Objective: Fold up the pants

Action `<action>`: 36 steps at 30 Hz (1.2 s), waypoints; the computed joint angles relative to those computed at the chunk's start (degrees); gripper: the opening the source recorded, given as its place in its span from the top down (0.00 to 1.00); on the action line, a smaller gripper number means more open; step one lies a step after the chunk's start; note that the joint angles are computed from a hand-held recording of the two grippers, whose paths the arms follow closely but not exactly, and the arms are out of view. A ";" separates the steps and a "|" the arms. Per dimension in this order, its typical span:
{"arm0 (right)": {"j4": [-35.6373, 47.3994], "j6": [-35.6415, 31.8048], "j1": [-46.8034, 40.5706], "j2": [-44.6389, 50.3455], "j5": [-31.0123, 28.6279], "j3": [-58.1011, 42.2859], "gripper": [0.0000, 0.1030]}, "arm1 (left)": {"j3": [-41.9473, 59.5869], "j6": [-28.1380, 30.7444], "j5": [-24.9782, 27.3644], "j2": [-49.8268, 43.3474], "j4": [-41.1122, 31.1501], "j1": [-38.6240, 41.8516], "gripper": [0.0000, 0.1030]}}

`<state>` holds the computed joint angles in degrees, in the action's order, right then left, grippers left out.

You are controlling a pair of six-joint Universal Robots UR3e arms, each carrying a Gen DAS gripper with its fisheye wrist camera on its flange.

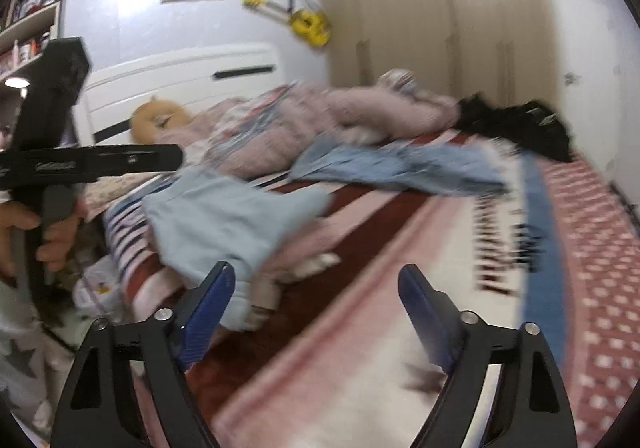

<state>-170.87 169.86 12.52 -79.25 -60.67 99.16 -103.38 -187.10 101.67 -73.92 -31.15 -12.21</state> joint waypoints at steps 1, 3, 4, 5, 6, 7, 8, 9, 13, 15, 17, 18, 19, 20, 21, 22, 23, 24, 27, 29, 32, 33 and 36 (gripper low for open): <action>-1.19 -0.12 -1.81 -2.61 0.51 3.00 0.14 | 0.35 -2.03 4.60 -2.13 3.18 -4.81 0.01; -4.23 -0.94 -6.83 -10.10 1.53 10.83 0.06 | 0.96 -5.18 12.09 -6.48 8.88 -12.68 0.01; -5.57 -1.28 -8.96 -13.17 1.90 13.93 0.05 | 1.64 -6.80 16.67 -9.36 11.79 -17.08 0.01; -6.48 -1.53 -10.81 -15.87 2.33 16.45 0.03 | 2.41 -7.68 19.96 -11.73 13.58 -19.92 0.01; -7.25 -1.91 -13.23 -18.96 3.21 19.08 0.01 | 3.41 -8.19 23.13 -14.12 15.09 -22.53 0.01; -7.89 -2.45 -16.07 -22.42 4.50 22.04 0.01 | 4.89 -8.72 26.93 -17.12 16.60 -25.41 0.01; -7.48 -3.47 -18.84 -25.88 5.82 24.56 0.01 | 5.90 -9.26 29.26 -19.00 17.43 -27.09 0.01; -6.47 -4.51 -21.19 -28.79 7.11 26.30 0.01 | 6.95 -9.85 31.08 -20.72 18.09 -28.53 0.01; -1.95 -7.66 -29.91 -38.90 12.62 32.07 0.01 | 9.53 -12.05 31.11 -24.35 20.00 -31.09 0.01; 1.25 -9.01 -34.79 -43.87 16.35 34.52 0.01 | 10.66 -12.03 30.66 -25.51 20.17 -31.50 0.01; 2.43 -9.34 -36.89 -45.59 17.75 35.32 0.01 | 12.23 -11.97 30.88 -26.74 19.09 -32.06 0.01; 3.20 -9.49 -38.23 -46.60 18.64 35.77 0.01 | 12.90 -12.02 31.20 -27.22 18.55 -32.31 0.01; 3.45 -9.45 -38.94 -47.17 19.18 36.13 0.01 | 13.34 -11.99 31.31 -27.62 18.40 -32.33 0.01; 4.03 -9.64 -39.92 -47.99 20.04 36.54 0.01 | 13.48 -12.06 31.26 -27.79 18.49 -32.35 0.01; 4.61 -9.92 -40.79 -48.74 20.79 36.87 0.01 | 13.52 -12.23 31.15 -27.78 18.41 -32.23 0.01; 5.22 -10.29 -41.43 -49.06 21.32 36.87 0.01 | 13.66 -12.61 31.28 -27.90 18.17 -32.20 0.01; 4.95 -10.17 -41.06 -48.83 20.78 36.80 0.01 | 13.78 -12.71 31.26 -28.03 17.99 -32.15 0.01; 5.09 -10.25 -41.12 -49.10 20.63 36.87 0.01 | 13.97 -12.77 31.40 -28.23 17.81 -32.35 0.01; 5.24 -10.37 -41.23 -49.30 20.47 36.85 0.01 | 13.83 -12.97 30.88 -28.37 17.76 -31.97 0.01; 5.26 -10.25 -41.09 -49.31 20.38 36.76 0.01 | 13.72 -13.17 30.55 -28.46 17.89 -31.81 0.01; 4.58 -9.98 -40.51 -48.92 19.78 36.65 0.01 | 13.62 -13.12 30.01 -28.68 18.32 -31.71 0.01; 4.35 -9.94 -40.16 -48.85 19.34 36.47 0.01 | 13.72 -13.09 30.00 -28.88 18.56 -31.73 0.01; 4.85 -10.03 -40.68 -49.42 19.40 36.25 0.01 | 13.79 -13.12 29.96 -29.11 19.06 -31.70 0.01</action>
